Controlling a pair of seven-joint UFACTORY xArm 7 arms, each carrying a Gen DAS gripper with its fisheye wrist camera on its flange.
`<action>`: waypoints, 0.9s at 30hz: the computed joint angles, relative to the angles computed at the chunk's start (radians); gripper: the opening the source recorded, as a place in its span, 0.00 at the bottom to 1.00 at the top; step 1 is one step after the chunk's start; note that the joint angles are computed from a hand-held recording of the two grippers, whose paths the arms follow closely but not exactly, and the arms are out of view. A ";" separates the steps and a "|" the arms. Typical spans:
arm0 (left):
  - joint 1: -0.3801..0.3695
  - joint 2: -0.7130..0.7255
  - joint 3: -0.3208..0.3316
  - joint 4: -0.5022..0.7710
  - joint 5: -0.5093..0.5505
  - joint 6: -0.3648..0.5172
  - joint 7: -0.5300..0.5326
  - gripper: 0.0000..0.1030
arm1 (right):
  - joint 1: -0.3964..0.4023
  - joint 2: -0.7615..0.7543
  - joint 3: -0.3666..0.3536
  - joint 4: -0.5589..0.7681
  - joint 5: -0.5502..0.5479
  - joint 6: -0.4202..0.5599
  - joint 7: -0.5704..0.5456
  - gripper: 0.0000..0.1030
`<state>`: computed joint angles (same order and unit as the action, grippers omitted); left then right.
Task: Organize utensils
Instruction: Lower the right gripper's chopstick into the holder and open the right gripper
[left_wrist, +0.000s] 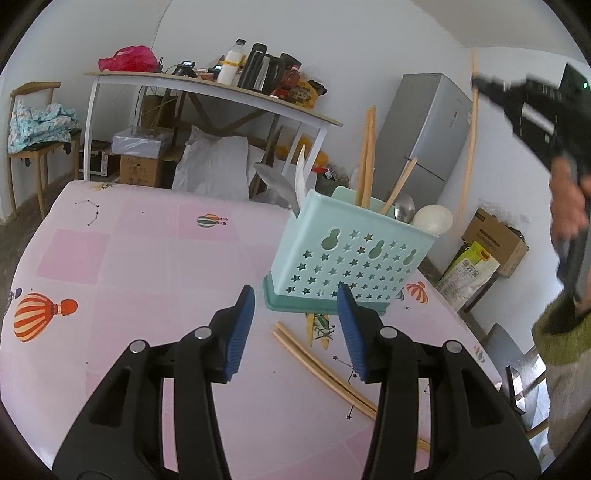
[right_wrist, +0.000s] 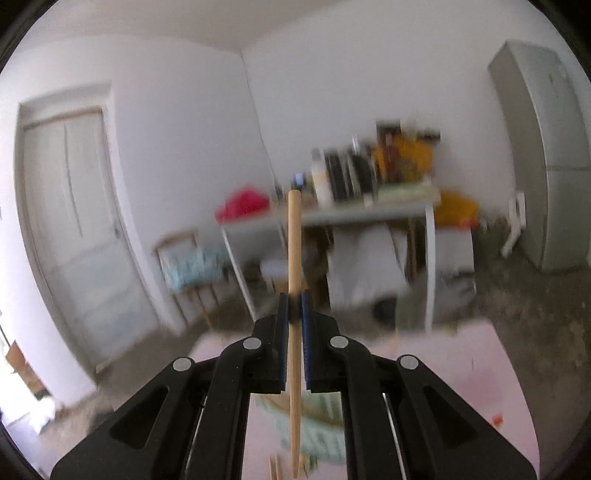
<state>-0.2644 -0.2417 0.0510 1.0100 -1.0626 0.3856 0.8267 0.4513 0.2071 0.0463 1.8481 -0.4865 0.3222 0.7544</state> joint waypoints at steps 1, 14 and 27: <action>0.000 0.001 -0.001 -0.001 0.001 0.000 -0.001 0.44 | 0.011 0.014 -0.022 0.020 -0.042 -0.027 0.042 0.07; -0.012 -0.010 -0.002 -0.025 0.004 -0.019 0.005 0.57 | 0.083 0.213 -0.187 0.144 -0.271 -0.070 0.307 0.07; -0.015 -0.015 -0.012 -0.036 0.084 -0.021 -0.049 0.65 | 0.062 -0.035 -0.159 -0.245 -0.349 -0.084 0.411 0.32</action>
